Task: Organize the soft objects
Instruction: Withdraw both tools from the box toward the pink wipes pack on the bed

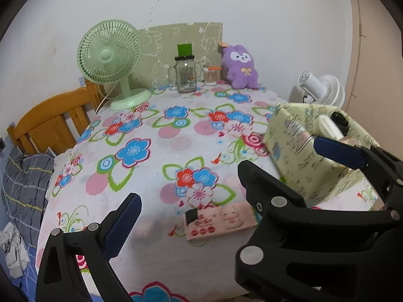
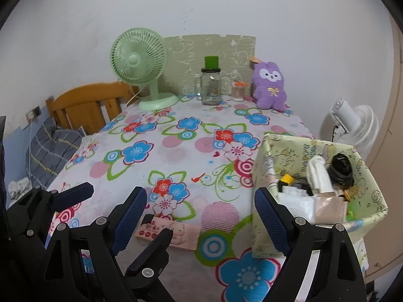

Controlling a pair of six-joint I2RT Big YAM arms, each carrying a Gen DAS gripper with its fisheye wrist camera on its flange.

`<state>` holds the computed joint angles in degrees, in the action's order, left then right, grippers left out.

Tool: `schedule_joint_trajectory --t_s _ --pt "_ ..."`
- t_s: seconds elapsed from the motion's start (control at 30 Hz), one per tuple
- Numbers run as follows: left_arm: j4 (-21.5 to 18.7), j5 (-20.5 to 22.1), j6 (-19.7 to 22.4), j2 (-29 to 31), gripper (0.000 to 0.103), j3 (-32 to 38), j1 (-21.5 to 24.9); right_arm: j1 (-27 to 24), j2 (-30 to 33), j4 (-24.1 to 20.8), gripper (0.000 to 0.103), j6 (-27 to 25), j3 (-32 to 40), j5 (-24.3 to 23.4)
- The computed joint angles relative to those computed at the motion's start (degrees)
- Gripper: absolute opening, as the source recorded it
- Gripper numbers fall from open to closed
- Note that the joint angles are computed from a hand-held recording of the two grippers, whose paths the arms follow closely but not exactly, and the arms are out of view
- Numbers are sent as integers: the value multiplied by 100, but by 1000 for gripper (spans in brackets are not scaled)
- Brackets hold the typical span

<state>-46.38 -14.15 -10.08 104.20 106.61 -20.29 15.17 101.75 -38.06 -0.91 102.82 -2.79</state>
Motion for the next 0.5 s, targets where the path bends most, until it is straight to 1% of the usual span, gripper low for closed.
schedule_joint_trajectory --t_s 0.23,0.3,0.37,0.5 --pt "57 80 92 -33 101 -242 133 84 152 -161 89 91 47 -77" --pt "68 72 143 -35 101 -300 166 147 123 -34 89 158 -79 118" --pt "29 107 182 -7 101 -331 207 184 130 33 89 160 -141 191" --pt "-40 121 237 98 101 -321 246 181 296 -208 89 318 -34 127"
